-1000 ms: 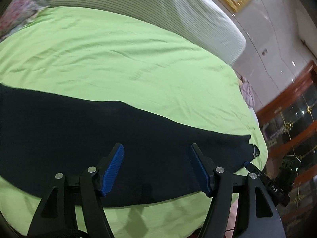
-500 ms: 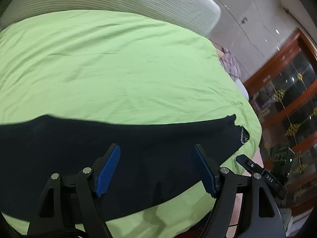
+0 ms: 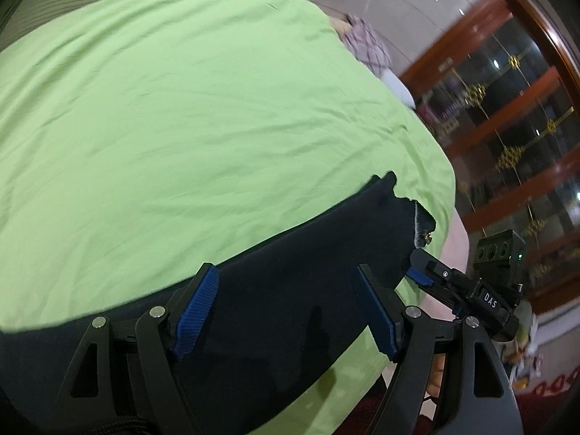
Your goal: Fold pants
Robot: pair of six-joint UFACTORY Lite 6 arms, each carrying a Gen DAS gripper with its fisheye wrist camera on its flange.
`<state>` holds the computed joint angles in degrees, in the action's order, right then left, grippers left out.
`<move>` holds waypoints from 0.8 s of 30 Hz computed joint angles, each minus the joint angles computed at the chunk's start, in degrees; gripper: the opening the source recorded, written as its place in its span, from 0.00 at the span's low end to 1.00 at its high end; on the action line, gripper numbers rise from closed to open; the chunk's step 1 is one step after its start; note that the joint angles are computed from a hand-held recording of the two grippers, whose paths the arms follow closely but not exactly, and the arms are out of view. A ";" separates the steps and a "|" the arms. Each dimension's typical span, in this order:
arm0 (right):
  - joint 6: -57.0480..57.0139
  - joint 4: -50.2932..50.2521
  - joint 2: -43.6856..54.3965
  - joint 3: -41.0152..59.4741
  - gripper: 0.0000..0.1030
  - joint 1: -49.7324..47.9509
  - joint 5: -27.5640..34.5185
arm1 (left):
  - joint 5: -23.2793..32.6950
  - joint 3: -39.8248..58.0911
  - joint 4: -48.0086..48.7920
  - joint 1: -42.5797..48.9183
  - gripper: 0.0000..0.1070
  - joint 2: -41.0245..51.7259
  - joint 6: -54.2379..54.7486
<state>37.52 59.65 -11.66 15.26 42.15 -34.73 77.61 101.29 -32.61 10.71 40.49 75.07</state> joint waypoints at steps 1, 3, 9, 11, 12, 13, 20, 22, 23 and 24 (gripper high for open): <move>-0.55 1.27 0.04 -0.17 0.62 0.91 -1.08 | -0.02 0.09 0.45 -0.91 0.72 0.27 -0.17; -1.74 2.65 0.17 -0.10 0.50 0.93 -1.03 | -1.15 -0.96 1.36 -4.01 0.72 0.08 -0.75; 8.11 0.62 -1.59 -6.84 0.12 4.78 -5.88 | -5.86 -5.80 2.12 -12.43 0.72 -1.79 -1.53; 8.74 1.76 -1.50 -8.01 0.11 7.26 -8.16 | -6.18 -6.06 2.43 -14.56 0.72 -1.41 -1.89; 8.43 2.38 -1.43 -8.02 0.11 7.89 -8.69 | -6.54 -6.12 2.80 -15.91 0.72 -1.01 -2.36; 8.64 2.16 -1.45 -8.24 0.11 8.04 -9.13 | -7.06 -6.32 3.18 -17.32 0.72 -0.70 -2.96; 8.39 4.25 -0.71 -9.58 0.11 12.00 -11.88 | -11.09 -7.36 3.58 -25.33 0.65 0.22 -4.94; 8.36 4.00 -0.26 -9.30 0.11 12.00 -12.08 | -10.68 -6.46 3.48 -27.18 0.51 1.11 -6.08; 8.42 3.90 0.01 -9.34 0.11 12.22 -12.40 | -10.73 -6.52 3.49 -27.84 0.49 1.31 -6.52; 7.81 3.50 0.17 -8.82 0.11 11.54 -12.10 | -11.08 -6.22 3.45 -28.35 0.45 1.57 -6.81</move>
